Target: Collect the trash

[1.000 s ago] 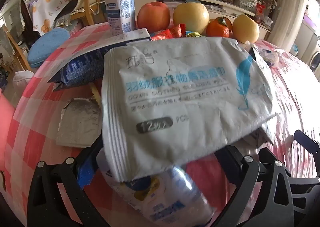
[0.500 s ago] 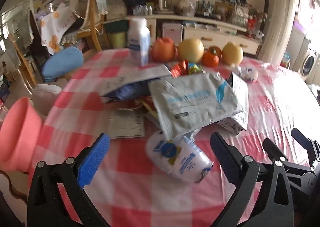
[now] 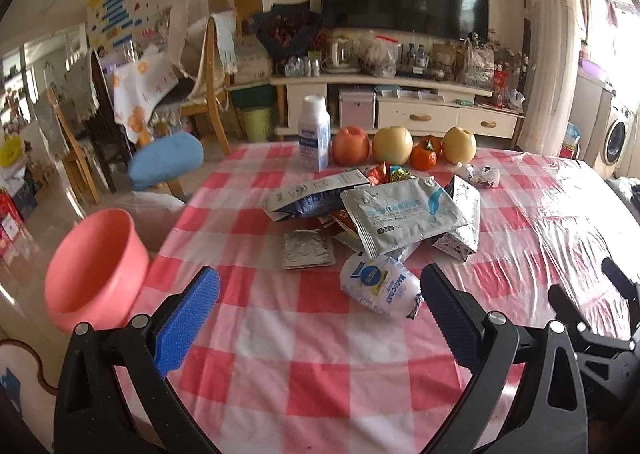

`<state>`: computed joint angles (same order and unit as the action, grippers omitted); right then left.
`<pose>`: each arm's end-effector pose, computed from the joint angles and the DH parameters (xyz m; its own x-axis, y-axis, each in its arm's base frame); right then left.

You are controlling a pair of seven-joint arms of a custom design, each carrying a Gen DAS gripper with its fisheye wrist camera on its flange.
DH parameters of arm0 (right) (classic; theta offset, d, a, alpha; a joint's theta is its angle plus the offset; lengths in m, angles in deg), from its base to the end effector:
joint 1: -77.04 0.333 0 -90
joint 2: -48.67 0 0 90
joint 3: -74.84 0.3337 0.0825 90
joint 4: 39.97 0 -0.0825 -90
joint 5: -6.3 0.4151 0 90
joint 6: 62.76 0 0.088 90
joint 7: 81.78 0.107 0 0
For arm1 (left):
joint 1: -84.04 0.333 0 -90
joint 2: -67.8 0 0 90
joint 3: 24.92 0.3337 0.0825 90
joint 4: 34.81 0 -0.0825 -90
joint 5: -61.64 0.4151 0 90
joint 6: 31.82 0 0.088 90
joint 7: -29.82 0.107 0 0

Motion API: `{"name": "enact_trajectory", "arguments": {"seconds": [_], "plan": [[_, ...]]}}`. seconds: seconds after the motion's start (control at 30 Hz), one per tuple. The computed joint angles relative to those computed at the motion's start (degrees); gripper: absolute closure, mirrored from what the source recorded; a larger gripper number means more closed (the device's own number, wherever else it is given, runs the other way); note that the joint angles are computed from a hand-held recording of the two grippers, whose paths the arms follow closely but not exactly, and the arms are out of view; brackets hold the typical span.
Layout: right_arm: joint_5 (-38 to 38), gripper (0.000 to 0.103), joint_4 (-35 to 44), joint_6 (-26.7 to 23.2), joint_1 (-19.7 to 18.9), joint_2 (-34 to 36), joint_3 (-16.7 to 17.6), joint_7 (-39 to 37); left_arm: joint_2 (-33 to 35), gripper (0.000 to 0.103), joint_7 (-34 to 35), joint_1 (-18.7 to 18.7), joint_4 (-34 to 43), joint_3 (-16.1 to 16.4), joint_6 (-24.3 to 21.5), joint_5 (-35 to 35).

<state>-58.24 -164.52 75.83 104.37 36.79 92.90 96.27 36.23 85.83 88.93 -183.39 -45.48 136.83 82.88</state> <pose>0.3869 0.3992 0.5318 -0.0222 -0.9991 0.0371 -0.5189 -0.0203 -0.8546 0.4209 -0.1571 0.5236 -0.0249 -0.9985 -0.0489 -0.6070 0.0540 -0.7929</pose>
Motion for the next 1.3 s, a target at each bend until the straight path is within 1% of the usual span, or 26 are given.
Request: {"name": "enact_trajectory", "arguments": {"seconds": [0.13,0.23,0.4,0.5,0.73,0.9,1.03,1.17,1.3], "plan": [[-3.84,0.004,-1.48,-3.0,0.21,-2.68,1.87,3.64,-3.53,0.004,0.53,-0.6,-2.95,0.75,2.45,-0.45],[-6.62,0.004,-2.66,-4.37,0.24,-4.53,3.01,6.03,-6.04,0.004,1.43,-1.12,-4.97,1.28,3.85,-1.71],[-8.78,0.004,-3.51,-5.61,0.4,-5.81,3.97,8.16,-8.35,0.004,2.92,-1.5,-6.89,1.52,4.41,-4.05],[-9.89,0.004,-3.73,-6.78,0.52,-6.32,4.52,9.18,-9.82,0.004,3.23,-0.68,-7.84,0.71,4.59,-4.76],[-11.0,0.004,-4.07,-8.53,1.06,-6.61,4.91,10.48,-11.52,0.004,3.98,-0.13,-9.07,0.31,4.97,-6.27],[-10.57,0.004,-3.83,-8.88,1.46,-6.07,4.63,9.69,-11.48,0.004,4.72,-0.08,-9.12,0.32,5.07,-6.82],[-9.13,0.004,-3.56,-7.72,1.7,-5.65,3.93,8.68,-11.6,0.004,5.03,0.03,-9.2,0.24,5.07,-7.17],[-8.45,0.004,-3.96,-6.42,1.47,-6.06,3.54,8.33,-12.09,0.004,4.74,1.21,-9.52,-0.43,5.46,-7.19],[-8.1,0.004,-4.03,-5.81,1.06,-6.1,3.6,8.59,-12.63,0.004,4.1,2.29,-10.24,-1.3,6.88,-7.28]]}}
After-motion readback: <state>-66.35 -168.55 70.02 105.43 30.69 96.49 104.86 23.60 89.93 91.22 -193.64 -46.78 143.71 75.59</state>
